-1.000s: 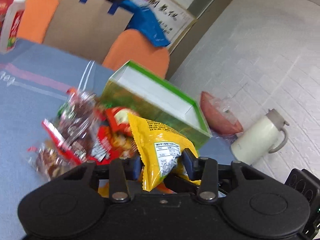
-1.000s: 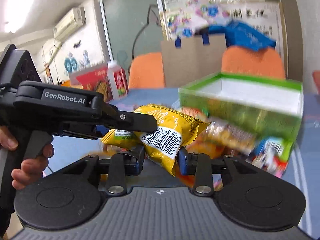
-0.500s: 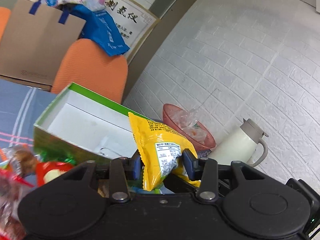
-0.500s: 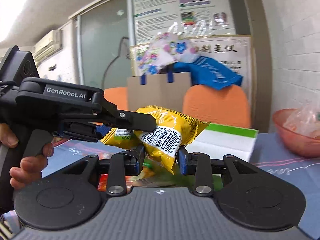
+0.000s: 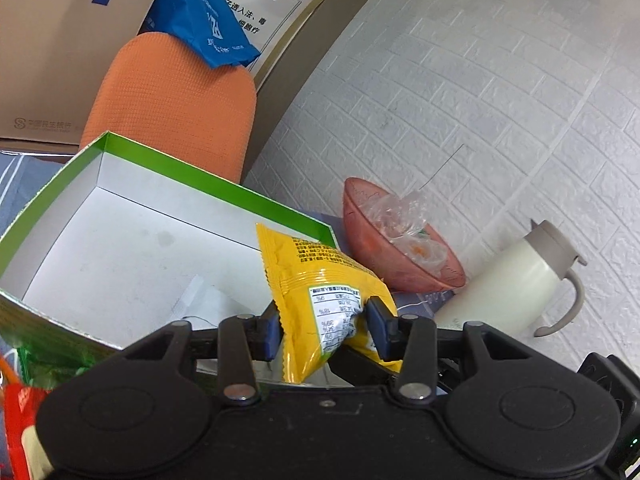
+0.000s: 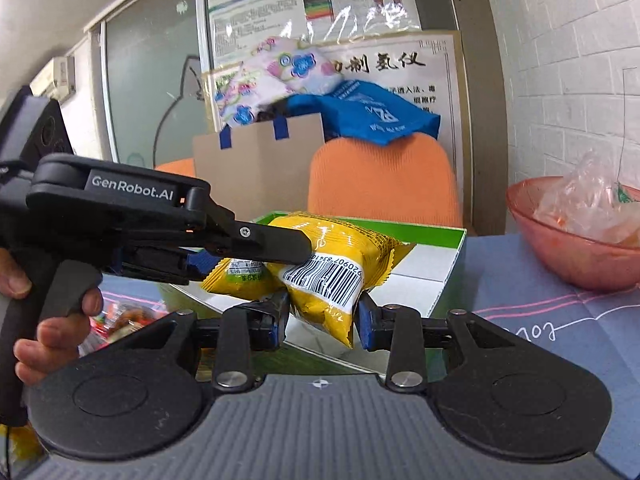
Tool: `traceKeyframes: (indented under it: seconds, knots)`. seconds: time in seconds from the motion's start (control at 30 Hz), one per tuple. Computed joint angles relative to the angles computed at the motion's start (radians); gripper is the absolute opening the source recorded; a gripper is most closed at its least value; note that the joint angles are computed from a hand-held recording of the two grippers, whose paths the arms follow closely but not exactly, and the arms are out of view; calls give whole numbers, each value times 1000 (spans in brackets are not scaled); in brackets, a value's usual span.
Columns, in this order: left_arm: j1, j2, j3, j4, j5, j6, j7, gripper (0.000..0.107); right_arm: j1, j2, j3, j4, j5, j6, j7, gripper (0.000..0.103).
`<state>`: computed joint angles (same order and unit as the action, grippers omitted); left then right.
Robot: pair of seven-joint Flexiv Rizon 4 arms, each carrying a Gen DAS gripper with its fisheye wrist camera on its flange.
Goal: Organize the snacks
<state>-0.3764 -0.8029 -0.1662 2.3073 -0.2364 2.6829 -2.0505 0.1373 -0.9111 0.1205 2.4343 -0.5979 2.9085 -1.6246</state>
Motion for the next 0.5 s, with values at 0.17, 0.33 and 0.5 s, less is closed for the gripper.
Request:
traceKeyframes:
  seconds: [0.17,0.33,0.5]
  knots:
    - [-222,29,55,27,-419,-16,165,103,93,-41,-6,0,171,66,-175,103]
    - [-225,84,9,139,-390,89,68,103,32,-15,-9,81,83,159,-175,103]
    - [-392,141,-44,236,-669,179,59,103,-35,3,-7,186,-37,242,-180,103]
